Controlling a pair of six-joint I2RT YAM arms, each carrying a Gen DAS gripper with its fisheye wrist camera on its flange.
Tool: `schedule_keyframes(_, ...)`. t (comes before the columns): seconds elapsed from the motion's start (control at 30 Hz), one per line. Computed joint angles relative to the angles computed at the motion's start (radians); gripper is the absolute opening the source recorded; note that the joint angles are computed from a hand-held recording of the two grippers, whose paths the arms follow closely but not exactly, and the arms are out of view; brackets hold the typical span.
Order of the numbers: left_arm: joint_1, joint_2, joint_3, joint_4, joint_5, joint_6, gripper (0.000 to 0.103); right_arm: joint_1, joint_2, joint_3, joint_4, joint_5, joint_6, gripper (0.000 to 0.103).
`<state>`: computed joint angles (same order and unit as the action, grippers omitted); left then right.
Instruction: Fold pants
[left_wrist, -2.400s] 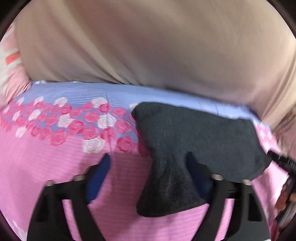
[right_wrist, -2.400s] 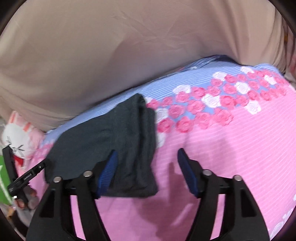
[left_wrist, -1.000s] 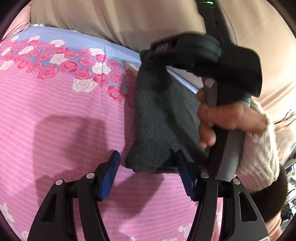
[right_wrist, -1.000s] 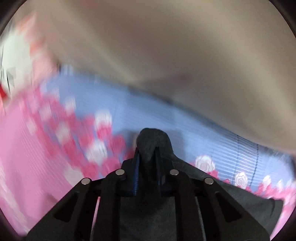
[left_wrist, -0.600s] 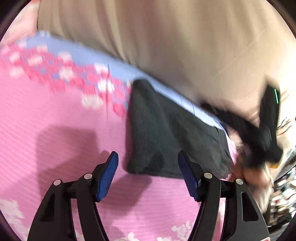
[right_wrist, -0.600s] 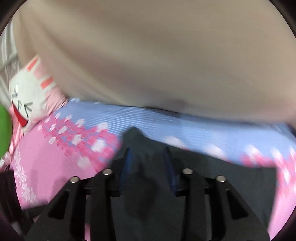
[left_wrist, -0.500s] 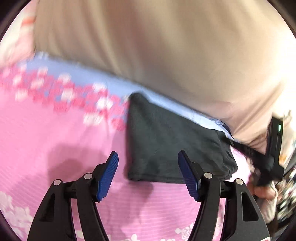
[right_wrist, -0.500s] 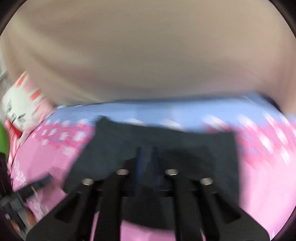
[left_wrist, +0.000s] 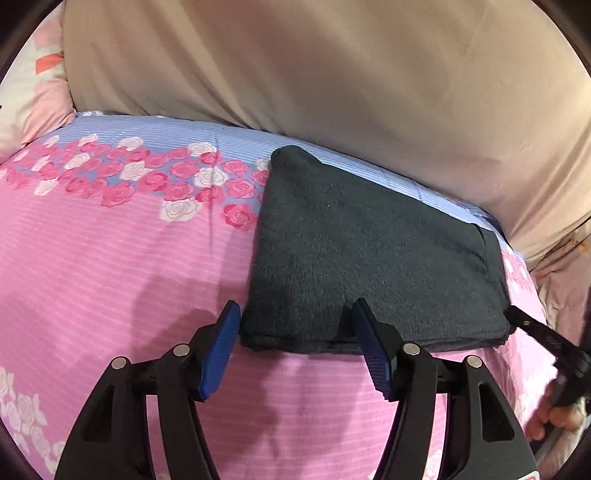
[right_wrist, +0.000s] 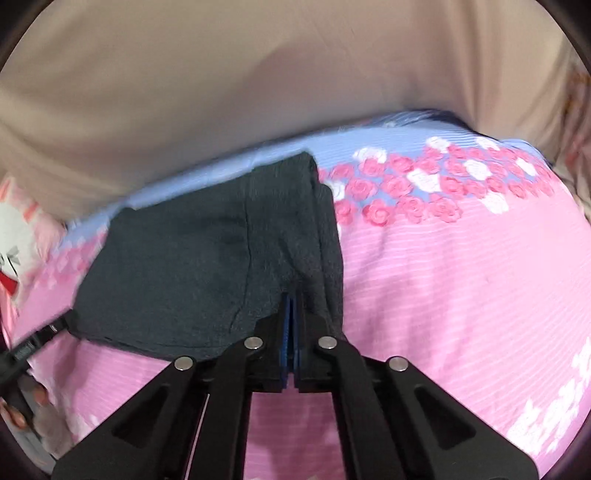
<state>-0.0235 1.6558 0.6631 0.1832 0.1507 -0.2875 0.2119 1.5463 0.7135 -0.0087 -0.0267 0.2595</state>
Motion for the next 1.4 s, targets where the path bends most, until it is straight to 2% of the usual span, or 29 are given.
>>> schedule_keyframes(0.03,-0.016,-0.023,-0.025,0.021,-0.03,-0.002,0.061,0.028,-0.056,-0.04,0.022,0.051,-0.009,0.004)
schedule_keyframes(0.13,-0.087,-0.077,-0.094,0.09,-0.161,0.02,0.062,0.131,-0.162,-0.135,0.071,0.203,-0.025,0.004)
schedule_keyframes(0.27,-0.2,-0.135,-0.162,0.141,-0.327,0.032,0.071,0.186,-0.156,-0.184,0.088,0.252,-0.03,0.004)
schedule_keyframes(0.47,-0.271,-0.209,-0.231,0.158,-0.42,0.006,0.074,0.241,-0.199,-0.251,0.086,0.276,0.035,0.004)
schedule_keyframes(0.73,-0.288,-0.245,-0.278,0.188,-0.452,-0.019,0.075,0.277,-0.287,-0.308,0.068,0.348,0.088,0.007)
schedule_keyframes(0.8,-0.287,-0.249,-0.284,0.187,-0.451,-0.023,0.075,0.298,-0.29,-0.308,0.065,0.379,0.087,0.018)
schedule_keyframes(0.83,-0.287,-0.251,-0.285,0.187,-0.446,-0.023,0.075,0.308,-0.294,-0.311,0.067,0.391,0.087,0.027)
schedule_keyframes(0.97,-0.292,-0.247,-0.28,0.179,-0.448,-0.02,0.075,0.323,-0.306,-0.321,0.077,0.421,0.079,0.037)
schedule_keyframes(1.3,-0.291,-0.227,-0.262,0.161,-0.441,-0.017,0.078,0.279,-0.269,-0.303,0.064,0.367,0.084,0.041)
schedule_keyframes(1.4,-0.288,-0.224,-0.259,0.158,-0.436,-0.016,0.078,0.286,-0.265,-0.301,0.06,0.377,0.092,0.046)
